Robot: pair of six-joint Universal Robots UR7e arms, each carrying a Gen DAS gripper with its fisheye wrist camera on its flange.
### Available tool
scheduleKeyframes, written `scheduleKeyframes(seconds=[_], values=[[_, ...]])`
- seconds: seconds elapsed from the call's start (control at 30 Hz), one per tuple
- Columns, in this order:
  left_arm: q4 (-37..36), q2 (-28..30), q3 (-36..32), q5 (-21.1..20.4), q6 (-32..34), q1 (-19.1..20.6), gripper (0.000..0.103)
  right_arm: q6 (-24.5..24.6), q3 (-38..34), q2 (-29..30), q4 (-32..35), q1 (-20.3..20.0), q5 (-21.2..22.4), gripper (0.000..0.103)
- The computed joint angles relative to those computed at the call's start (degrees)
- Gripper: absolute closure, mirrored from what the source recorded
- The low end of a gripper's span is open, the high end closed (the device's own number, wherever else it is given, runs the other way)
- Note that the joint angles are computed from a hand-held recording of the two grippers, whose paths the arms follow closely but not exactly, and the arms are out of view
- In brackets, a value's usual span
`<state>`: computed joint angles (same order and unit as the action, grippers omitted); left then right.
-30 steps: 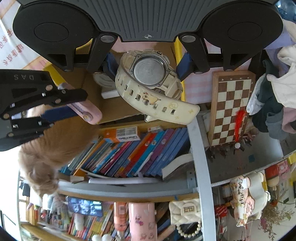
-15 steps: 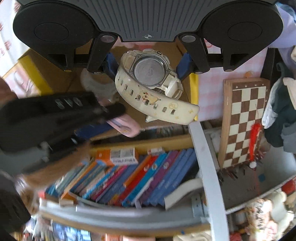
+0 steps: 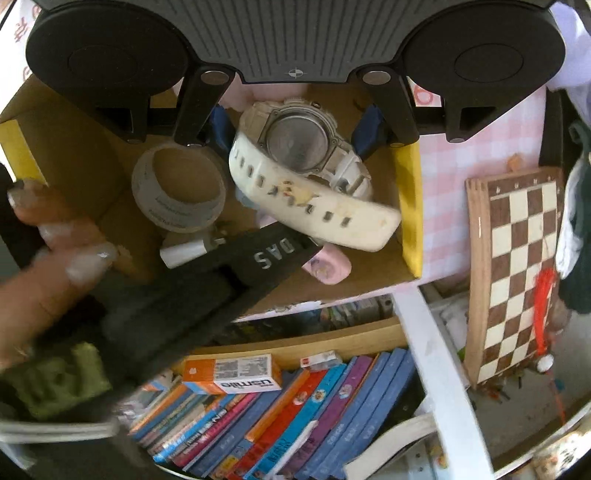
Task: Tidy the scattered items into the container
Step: 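Open left tool dropping the wristwatch in the box while right tool releases the cutter, then withdraw both open tools from the box back over the table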
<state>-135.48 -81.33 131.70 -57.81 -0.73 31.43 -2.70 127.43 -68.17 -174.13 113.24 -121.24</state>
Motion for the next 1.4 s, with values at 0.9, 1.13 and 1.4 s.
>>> scheduleKeyframes(seconds=[0.9,1.13,1.4], values=[[-0.8,1.9,1.1,1.8,2.3,-1.8,0.036,0.7,-2.9,2.8,2.9,-5.5,11.0,0.063],[-0.1,-2.6,2.8,1.4,1.4,-3.5,0.035,1.2,-1.1,0.6,1.0,-3.1,8.6,0.053],[-1.6,-10.3,6.5,1.3,0.6,-8.4,0.028,3.5,1.4,-0.7,-2.8,2.2,1.3,0.044]])
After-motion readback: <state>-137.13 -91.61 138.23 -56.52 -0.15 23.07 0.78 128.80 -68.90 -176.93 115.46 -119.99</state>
